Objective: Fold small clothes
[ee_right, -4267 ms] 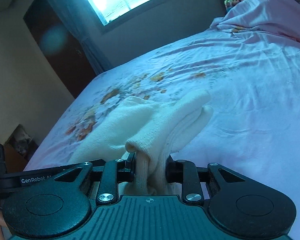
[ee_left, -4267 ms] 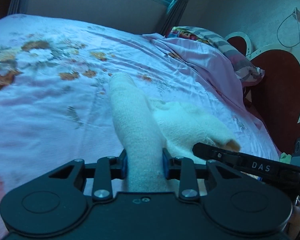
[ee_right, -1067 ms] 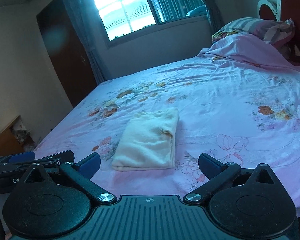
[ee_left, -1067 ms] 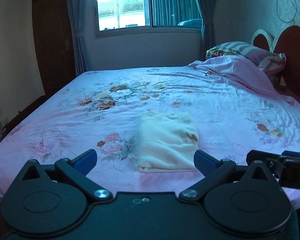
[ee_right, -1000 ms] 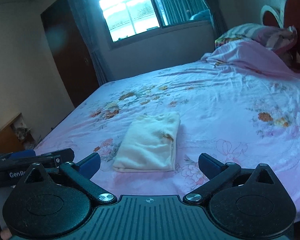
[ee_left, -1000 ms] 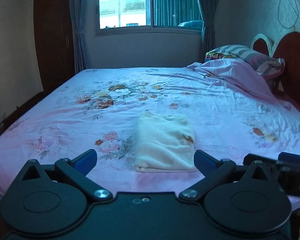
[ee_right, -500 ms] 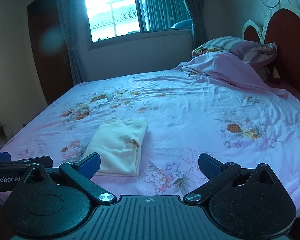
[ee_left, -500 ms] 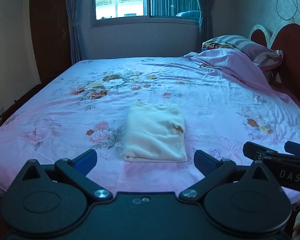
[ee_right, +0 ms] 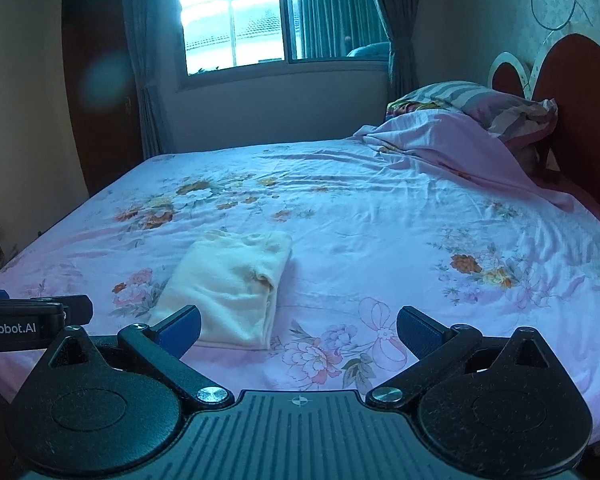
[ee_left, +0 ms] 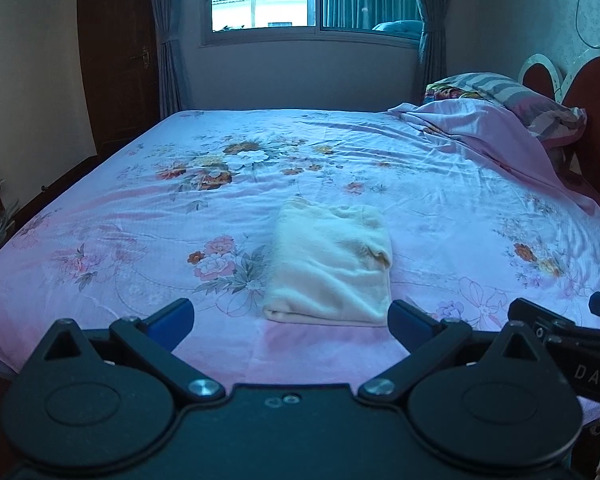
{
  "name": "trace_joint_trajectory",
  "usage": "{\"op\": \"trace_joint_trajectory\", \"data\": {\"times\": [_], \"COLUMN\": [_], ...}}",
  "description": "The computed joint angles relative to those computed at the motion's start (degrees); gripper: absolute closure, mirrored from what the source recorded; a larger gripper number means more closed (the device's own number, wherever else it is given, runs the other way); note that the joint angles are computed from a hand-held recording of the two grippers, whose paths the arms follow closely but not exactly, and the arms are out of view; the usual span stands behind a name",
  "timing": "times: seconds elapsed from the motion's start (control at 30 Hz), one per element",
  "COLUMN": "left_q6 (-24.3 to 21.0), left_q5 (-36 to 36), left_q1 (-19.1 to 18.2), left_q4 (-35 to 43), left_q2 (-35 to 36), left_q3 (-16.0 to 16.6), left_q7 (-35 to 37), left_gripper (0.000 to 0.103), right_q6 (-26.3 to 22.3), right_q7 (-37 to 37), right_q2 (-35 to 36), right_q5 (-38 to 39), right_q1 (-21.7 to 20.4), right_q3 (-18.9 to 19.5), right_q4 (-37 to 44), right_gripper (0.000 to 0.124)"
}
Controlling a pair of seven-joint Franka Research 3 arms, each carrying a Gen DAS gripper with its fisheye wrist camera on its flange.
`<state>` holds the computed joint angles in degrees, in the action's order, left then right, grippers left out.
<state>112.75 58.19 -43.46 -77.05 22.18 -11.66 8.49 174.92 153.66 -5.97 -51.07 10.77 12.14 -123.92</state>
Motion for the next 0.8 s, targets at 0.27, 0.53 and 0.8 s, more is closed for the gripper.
{"op": "trace_joint_trajectory", "data": {"times": [0.27, 0.53, 0.8], "left_q6": [0.2, 2.1, 1.7], "left_q5": [1.8, -0.2, 0.1], "left_q1": [-0.3, 1.0, 1.5], "left_q4": [-1.0, -3.2, -3.5], "left_q2": [-0.4, -1.8, -2.1], "left_q3": [0.0, -0.5, -0.9], "left_q7": [0.7, 0.2, -0.2], "left_gripper": [0.001, 0.001, 0.001], "right_q6": [1.4, 2.2, 3.9], "right_q7": [1.9, 0.5, -0.5], "right_q2": [-0.6, -0.9, -1.2], "right_q5": [-1.3, 0.1, 1.2], "right_q1": [-1.3, -2.0, -3.8], "right_q3": [0.6, 1.1, 2.8], "right_q4": [-0.3, -0.7, -1.1], "right_gripper": [0.021, 0.021, 0.021]}}
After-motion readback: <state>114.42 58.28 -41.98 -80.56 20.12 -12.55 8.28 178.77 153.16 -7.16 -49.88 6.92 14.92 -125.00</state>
